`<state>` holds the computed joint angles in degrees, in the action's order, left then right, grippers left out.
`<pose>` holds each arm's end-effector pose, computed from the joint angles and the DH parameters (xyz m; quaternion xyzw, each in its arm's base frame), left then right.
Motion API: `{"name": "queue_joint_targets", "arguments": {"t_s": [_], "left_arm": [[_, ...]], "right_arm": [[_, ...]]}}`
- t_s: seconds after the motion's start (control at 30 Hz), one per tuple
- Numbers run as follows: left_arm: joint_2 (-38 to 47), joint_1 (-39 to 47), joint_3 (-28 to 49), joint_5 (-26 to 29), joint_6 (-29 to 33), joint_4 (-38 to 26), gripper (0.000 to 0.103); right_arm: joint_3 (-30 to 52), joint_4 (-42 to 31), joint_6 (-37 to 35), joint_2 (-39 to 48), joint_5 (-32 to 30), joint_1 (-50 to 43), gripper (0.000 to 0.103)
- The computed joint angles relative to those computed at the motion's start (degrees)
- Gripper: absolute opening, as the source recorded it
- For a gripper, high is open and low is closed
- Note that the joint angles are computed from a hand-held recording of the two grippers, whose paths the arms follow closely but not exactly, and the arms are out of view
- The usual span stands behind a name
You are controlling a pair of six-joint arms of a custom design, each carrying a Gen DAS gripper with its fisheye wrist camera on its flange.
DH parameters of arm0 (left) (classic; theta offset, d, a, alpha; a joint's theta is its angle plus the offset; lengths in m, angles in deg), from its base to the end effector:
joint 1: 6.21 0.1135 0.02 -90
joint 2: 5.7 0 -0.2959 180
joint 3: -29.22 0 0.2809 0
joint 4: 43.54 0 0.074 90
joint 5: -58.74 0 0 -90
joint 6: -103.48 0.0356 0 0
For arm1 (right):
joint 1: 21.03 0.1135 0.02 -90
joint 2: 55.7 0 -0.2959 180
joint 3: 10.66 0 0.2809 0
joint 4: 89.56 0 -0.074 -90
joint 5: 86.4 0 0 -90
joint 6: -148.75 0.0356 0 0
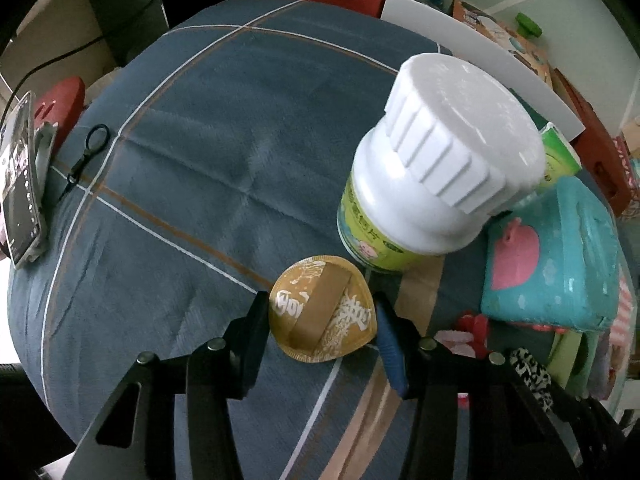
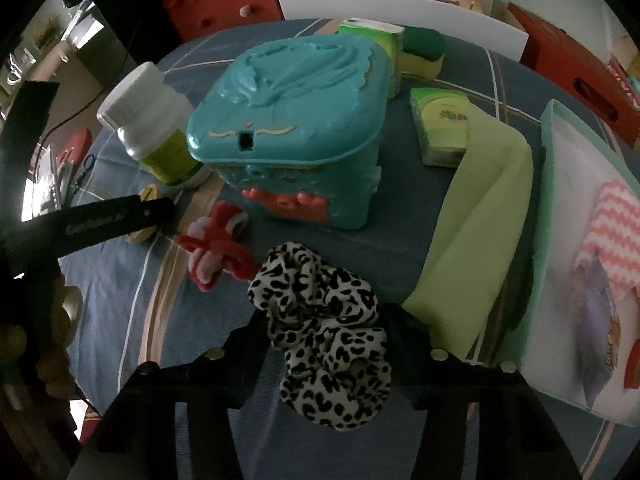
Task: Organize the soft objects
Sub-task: 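Grasp the round tan pack with the left tool while the right tool grasps the leopard-print scrunchie, then carry the tan pack with the left tool while the right tool carries the scrunchie into the tray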
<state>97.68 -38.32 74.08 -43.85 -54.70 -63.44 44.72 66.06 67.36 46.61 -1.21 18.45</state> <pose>0.2218 -0.1300 0.0553 -0.3167 0.9369 -0.0071 0.1480 0.2374 0.1994 0.0937 -0.2689 0.9485 0.1039 0.1313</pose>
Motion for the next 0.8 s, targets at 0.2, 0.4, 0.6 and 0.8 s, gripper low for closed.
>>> {"name": "queue_joint_targets", "arguments": {"t_s": [0.2, 0.4, 0.6, 0.8], "left_arm": [[-1.1, -1.0, -0.7, 0.5, -0.9, 0.5, 0.052], [-3.4, -2.2, -2.2, 0.1, -2.1, 0.1, 0.052], [-9.8, -4.3, -1.7, -1.1, -3.7, -5.9, 0.052], [-14.9, -6.0, -1.3, -2.6, -4.8, -10.5, 0.052]], "right_arm": [[0.1, -0.9, -0.7, -0.9, 0.1, -1.9, 0.056], [-0.1, -1.2, -1.0, -2.5, 0.5, -2.5, 0.047], [0.1, -2.6, -1.7, -4.0, 0.4, -2.8, 0.041], [-1.4, -2.9, -2.3, -7.3, -0.1, -3.9, 0.04]]}}
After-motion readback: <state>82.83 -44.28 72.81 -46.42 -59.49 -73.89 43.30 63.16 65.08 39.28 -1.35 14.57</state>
